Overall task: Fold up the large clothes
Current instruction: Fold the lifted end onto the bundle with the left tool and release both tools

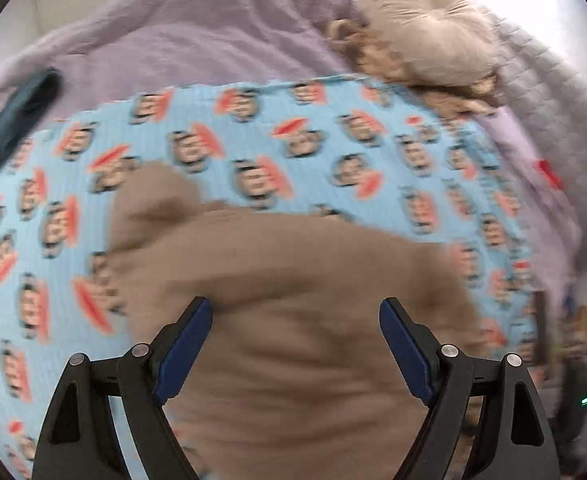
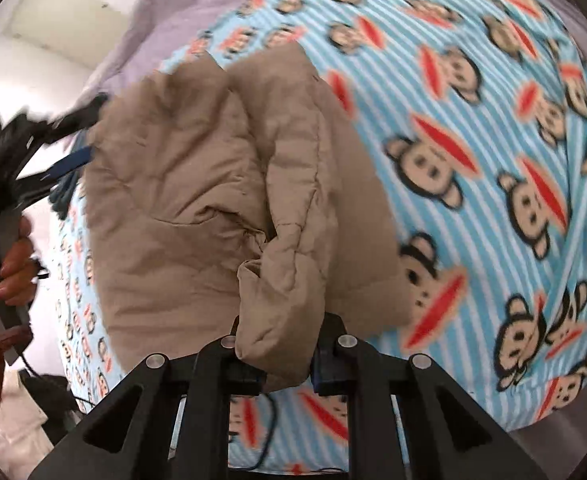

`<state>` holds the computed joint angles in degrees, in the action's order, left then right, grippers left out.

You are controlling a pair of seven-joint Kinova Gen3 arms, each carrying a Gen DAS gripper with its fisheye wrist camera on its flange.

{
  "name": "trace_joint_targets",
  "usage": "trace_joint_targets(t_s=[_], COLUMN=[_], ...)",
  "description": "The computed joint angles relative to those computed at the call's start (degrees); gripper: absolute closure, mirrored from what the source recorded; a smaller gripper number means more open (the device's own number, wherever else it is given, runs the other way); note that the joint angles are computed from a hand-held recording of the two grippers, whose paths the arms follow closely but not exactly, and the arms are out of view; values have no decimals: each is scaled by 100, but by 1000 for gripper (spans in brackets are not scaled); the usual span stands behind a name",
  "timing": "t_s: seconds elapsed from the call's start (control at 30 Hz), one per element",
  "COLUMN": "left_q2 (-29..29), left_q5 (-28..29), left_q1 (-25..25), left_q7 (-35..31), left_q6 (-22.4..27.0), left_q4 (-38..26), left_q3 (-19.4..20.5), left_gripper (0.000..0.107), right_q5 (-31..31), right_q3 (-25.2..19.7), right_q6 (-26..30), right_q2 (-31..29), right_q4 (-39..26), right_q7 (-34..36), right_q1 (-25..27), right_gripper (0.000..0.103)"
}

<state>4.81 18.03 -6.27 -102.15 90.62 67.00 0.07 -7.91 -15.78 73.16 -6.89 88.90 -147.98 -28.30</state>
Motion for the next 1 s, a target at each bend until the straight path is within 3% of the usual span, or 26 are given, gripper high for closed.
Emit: trace_joint_targets(t_s=[0.1, 0.3, 0.43, 0.5, 0.53, 0.6, 0.67, 0.73, 0.8, 0.9, 1.0], left_q2=[12, 220, 470, 526, 518, 468, 439, 416, 410, 420, 414], left_q5=[-333, -1311, -1599, -1722, -1708, -1626, -1585, -1628, -1679, -1720, -1781], left_q1=[148, 1072, 1431, 1529, 1526, 1457, 1425, 1449, 1479, 1499, 1522], left_q7=[29, 433, 748, 807, 789, 689, 651, 657, 693, 745, 782], left_q6=[-349, -1296, -1324, -1294, -1293, -1315, -1345, -1370, -1370, -1338, -1290], left_q4=[274, 736, 610, 564, 573, 632, 675, 700, 700, 675, 644], left_q3=[81, 497, 560, 554, 541, 501, 484, 490, 495, 494, 495], left_gripper=[22, 21, 21, 21, 21, 21, 21, 21, 21, 21, 21], right_q5=[-299, -593, -973, -1215, -1207, -913, -447, 0, 285, 201, 520], right_q3=[141, 212, 320, 645, 785, 753, 329, -26, 7, 401, 191], right_q6=[-370, -705, -1097, -1052, -890, -424, 42, 398, 483, 358, 716], right_q2=[-155, -365, -523, -536, -524, -496, -498, -562, -644, -372, 373], right_q4=[428, 997, 1550, 1605, 1532, 1164, 695, 260, 17, -212, -744], right_q7=[43, 19, 248, 361, 391, 391, 437, 423, 510, 1075, 1389], right_q1=[84, 314, 647, 518, 431, 434, 817, 1090, 1077, 791, 547], right_gripper=[85, 84, 82, 81, 80, 58, 54, 43, 21, 20, 16])
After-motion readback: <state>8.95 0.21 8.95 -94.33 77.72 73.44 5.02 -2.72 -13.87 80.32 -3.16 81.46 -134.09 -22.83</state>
